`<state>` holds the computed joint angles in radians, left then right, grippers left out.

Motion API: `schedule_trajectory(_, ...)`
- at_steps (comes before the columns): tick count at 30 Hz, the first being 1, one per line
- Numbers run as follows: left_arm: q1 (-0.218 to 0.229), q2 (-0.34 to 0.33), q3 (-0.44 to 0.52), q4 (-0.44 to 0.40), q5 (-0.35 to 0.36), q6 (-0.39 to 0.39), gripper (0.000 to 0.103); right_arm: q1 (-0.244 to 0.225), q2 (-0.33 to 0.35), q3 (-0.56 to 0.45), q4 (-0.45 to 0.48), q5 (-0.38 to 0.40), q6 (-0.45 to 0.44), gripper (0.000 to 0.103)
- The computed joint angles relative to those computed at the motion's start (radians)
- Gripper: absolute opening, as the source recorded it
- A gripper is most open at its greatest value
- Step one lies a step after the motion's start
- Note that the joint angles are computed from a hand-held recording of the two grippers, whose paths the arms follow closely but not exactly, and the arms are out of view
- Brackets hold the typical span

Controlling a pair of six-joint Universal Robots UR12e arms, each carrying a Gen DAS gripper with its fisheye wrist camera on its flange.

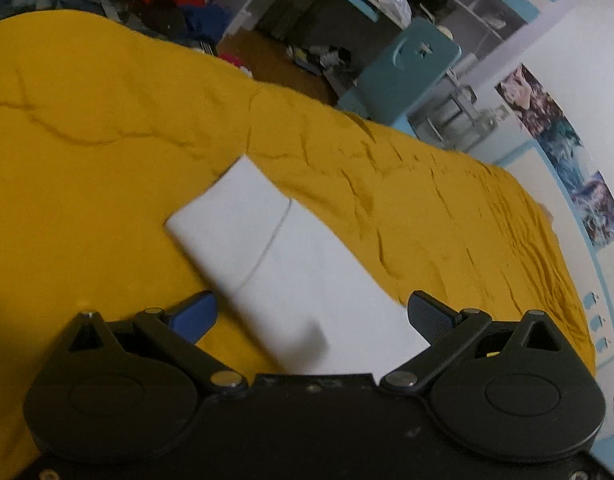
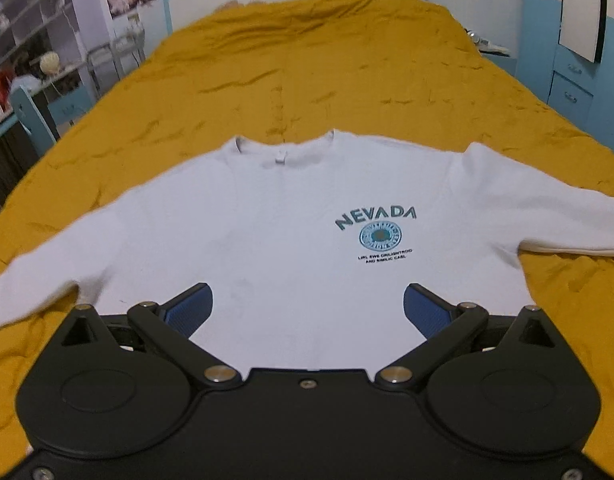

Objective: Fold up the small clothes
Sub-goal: 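Grasp the sweatshirt sleeve cuff with the left tool and lift it, then fold the held sleeve across the shirt body with the left tool, then open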

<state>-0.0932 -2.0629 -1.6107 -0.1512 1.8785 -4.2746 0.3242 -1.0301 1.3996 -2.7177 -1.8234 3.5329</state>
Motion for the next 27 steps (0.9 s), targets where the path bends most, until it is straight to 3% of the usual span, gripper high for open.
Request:
schedule_trajectory(1, -0.001, -0.002, 0.003, -0.007, 0.017, 0.004, 0.099, 0.001, 0.005, -0.006, 0.008, -0.009, -0.003, 0.103)
schedule_trajectory(3, -0.004, -0.014, 0.026, -0.052, 0.052, -0.002, 0.081, 0.002, 0.016, -0.017, 0.020, -0.027, -0.004, 0.103)
schedule_trajectory(5, -0.007, -0.019, 0.038, -0.103, 0.084, -0.015, 0.029, 0.000, 0.021, -0.024, 0.044, -0.024, 0.002, 0.103)
schedule_trajectory(6, -0.005, -0.017, 0.029, -0.110, 0.090, -0.016, 0.017, -0.004, 0.025, -0.030, 0.055, -0.020, 0.003, 0.103)
schedule_trajectory(10, -0.004, -0.012, 0.010, -0.086, 0.082, -0.009, 0.011, -0.010, 0.028, -0.031, 0.073, -0.020, 0.016, 0.103)
schedule_trajectory(13, -0.012, -0.014, 0.036, -0.099, 0.102, 0.050, 0.010, -0.017, 0.021, -0.019, 0.070, -0.015, 0.028, 0.103)
schedule_trajectory(18, -0.040, -0.024, 0.105, -0.040, 0.096, 0.169, 0.009, -0.033, -0.007, 0.023, 0.051, -0.006, 0.029, 0.103)
schedule_trajectory(22, -0.083, -0.058, 0.212, 0.029, 0.024, 0.255, 0.009, -0.052, -0.041, 0.078, 0.014, 0.014, 0.040, 0.103)
schedule_trajectory(27, -0.158, -0.158, 0.422, 0.066, -0.143, 0.359, 0.009, -0.079, -0.089, 0.153, -0.033, 0.042, 0.055, 0.103)
